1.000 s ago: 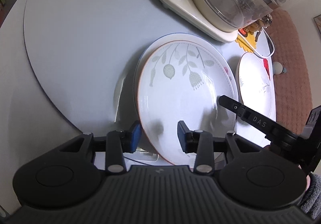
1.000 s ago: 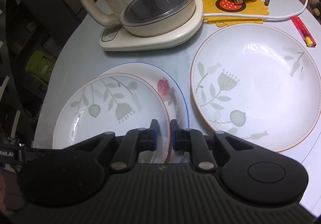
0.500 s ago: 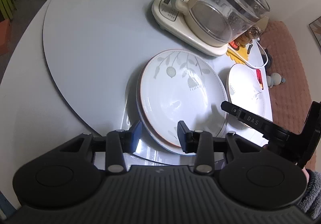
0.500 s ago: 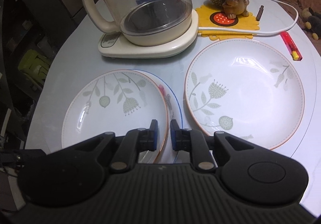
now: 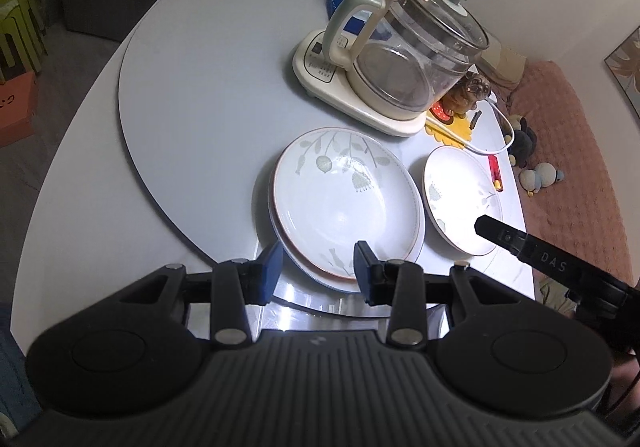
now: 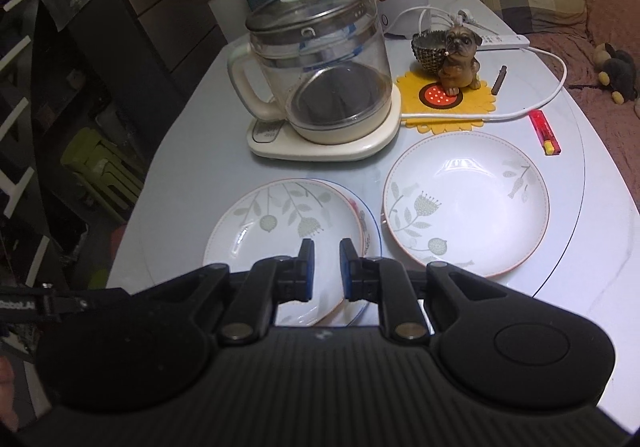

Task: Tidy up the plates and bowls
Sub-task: 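Lower the plate onto the rose-pattern plate and open both grippers, then withdraw both grippers and move toward the other leaf-pattern plate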

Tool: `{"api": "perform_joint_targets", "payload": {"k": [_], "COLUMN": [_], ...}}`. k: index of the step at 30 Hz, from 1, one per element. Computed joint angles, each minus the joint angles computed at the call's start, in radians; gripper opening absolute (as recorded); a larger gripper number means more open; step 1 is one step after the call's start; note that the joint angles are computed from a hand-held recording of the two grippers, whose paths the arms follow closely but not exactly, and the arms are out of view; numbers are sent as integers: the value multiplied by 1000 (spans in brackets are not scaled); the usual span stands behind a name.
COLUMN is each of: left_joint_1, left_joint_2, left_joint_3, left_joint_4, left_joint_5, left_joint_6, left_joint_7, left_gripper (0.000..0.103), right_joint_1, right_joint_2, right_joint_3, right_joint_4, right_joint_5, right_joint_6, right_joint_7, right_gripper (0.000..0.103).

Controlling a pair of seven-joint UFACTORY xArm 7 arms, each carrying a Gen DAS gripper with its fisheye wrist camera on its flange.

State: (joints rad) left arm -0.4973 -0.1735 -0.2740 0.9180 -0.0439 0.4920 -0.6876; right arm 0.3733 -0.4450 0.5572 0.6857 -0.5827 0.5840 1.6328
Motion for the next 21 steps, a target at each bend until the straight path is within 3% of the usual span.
{"api": "perform_joint_targets", "payload": {"k": [12, 21], "left_joint_1": [3, -56], "left_joint_2": [-171, -337], "left_joint_3": [-56, -17], "left_joint_4": [-65, -157], "left_joint_5": [114, -9], "left_joint_6": [67, 95], "left_joint_7": [-83, 31], "left_gripper": [44, 44], "right_joint_1": [89, 80], "right_joint_2": [-76, -60], "right_joint_3": [97, 216], "right_joint_4": [69, 181], "right_joint_5": [62, 51], "right_joint_6": [132, 279], "right_joint_7": [-2, 84], "right_gripper": [16, 16]}}
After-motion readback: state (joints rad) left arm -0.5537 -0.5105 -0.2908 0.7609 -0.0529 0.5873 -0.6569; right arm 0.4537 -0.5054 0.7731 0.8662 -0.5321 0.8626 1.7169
